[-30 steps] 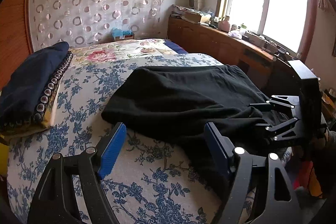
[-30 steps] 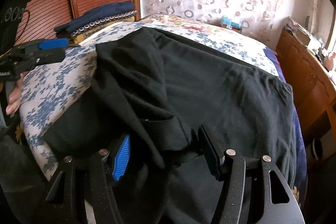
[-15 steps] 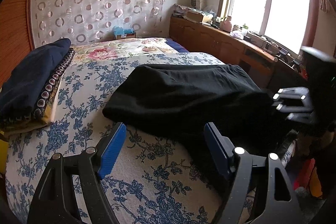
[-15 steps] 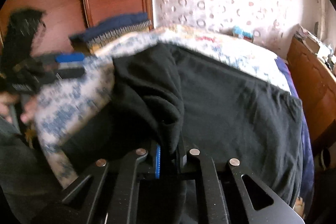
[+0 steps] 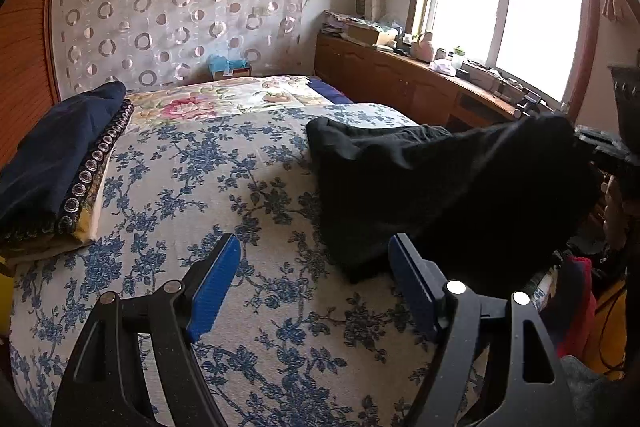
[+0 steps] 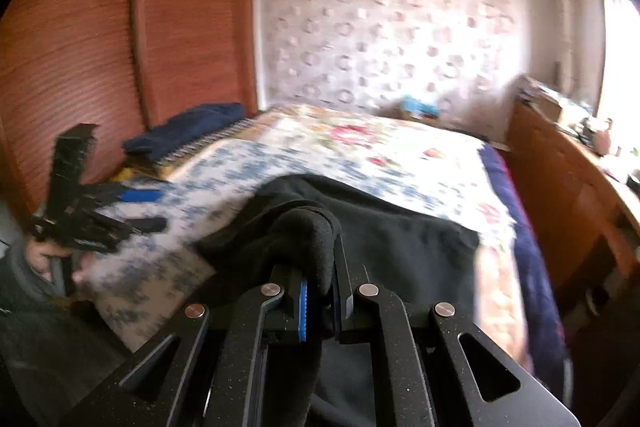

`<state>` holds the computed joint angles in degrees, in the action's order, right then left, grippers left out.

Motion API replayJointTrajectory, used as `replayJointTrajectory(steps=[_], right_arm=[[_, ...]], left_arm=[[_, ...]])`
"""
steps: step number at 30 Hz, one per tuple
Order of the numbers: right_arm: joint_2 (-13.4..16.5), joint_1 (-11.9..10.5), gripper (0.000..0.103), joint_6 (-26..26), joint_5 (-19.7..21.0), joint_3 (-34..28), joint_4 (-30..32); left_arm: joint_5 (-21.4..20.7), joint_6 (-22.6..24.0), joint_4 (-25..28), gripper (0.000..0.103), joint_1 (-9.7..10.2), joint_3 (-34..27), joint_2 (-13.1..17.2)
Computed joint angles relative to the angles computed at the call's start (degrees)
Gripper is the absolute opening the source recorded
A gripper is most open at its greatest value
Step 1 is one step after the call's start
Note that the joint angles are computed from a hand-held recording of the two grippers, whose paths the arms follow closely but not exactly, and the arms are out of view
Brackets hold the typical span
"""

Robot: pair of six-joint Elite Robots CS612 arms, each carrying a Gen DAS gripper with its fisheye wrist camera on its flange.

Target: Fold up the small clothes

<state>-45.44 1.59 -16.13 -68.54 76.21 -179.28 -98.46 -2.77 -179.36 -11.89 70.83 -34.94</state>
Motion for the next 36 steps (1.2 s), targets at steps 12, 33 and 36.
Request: replayJointTrajectory(steps=[12, 33, 36], right_arm=[[-0.14, -1.71, 0.027, 4.62, -11.79, 3.96, 8.57], [0.70, -0.32, 0.055, 0.25, -4.67, 1.17, 8.30], [2.69, -0.01, 0.056, -0.44, -2.82, -1.93, 10.57]], left_arm=[[-0.18, 0.53, -1.05, 0.077, -0.45, 0.18, -0.19], [0.78, 0.16, -2.51, 0.077, -0.59, 1.10, -0.54], [1.04, 0.01, -2.33, 0.077, -0.54, 1.12, -0.49]])
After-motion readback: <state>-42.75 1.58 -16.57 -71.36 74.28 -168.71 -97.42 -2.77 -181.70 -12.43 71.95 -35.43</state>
